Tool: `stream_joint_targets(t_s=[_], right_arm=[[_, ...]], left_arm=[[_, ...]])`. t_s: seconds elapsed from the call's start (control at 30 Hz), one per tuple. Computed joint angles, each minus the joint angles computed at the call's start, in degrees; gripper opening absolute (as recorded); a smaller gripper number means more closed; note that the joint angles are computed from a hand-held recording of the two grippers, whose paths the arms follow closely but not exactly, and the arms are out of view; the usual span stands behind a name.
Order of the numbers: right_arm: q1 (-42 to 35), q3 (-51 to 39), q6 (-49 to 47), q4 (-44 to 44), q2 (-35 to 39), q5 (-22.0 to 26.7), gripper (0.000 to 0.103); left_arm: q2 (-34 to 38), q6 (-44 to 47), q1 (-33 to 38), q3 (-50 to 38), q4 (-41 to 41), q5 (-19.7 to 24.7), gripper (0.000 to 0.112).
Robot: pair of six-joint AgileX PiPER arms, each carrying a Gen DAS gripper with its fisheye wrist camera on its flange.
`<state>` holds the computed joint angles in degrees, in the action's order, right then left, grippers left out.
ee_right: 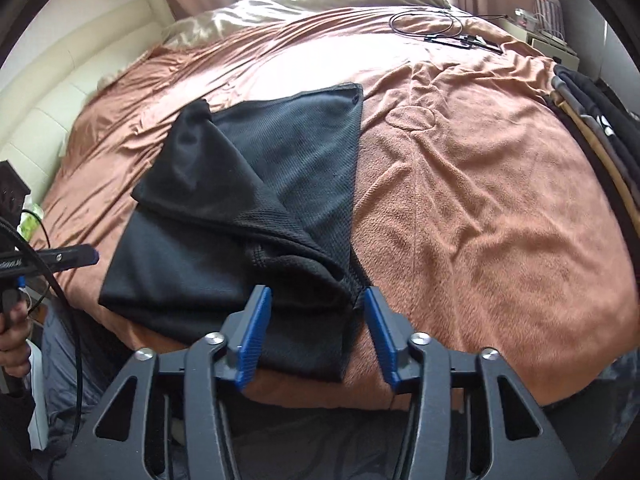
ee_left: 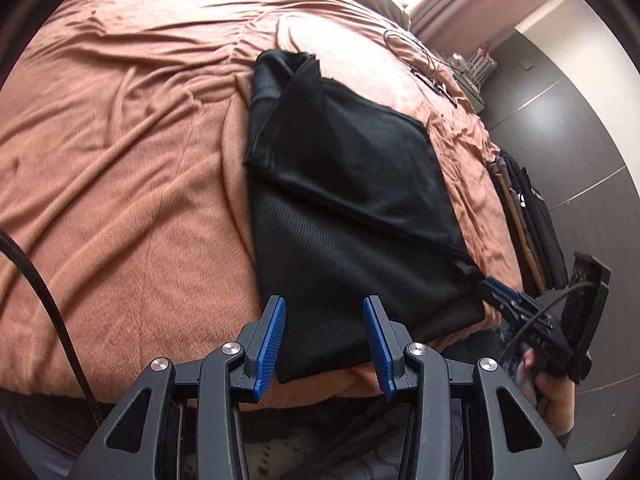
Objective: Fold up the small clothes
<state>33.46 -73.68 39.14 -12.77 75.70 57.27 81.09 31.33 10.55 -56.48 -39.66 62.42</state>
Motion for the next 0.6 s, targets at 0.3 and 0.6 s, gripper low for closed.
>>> stream_joint_targets(t_s=[0.3, 0.6], right_arm=[[-0.8, -3.3, -1.8, 0.2, 3.1, 1.6, 0.004], [0.1, -3.1, 0.1, -0.1, 1.8, 2.4, 0.002]], left_arm=[[1.9, 2.4, -0.7, 4.2, -0.5, -3.3, 0.043], [1.6, 4.1, -1.0, 4.7, 0.7, -5.3, 0.008]])
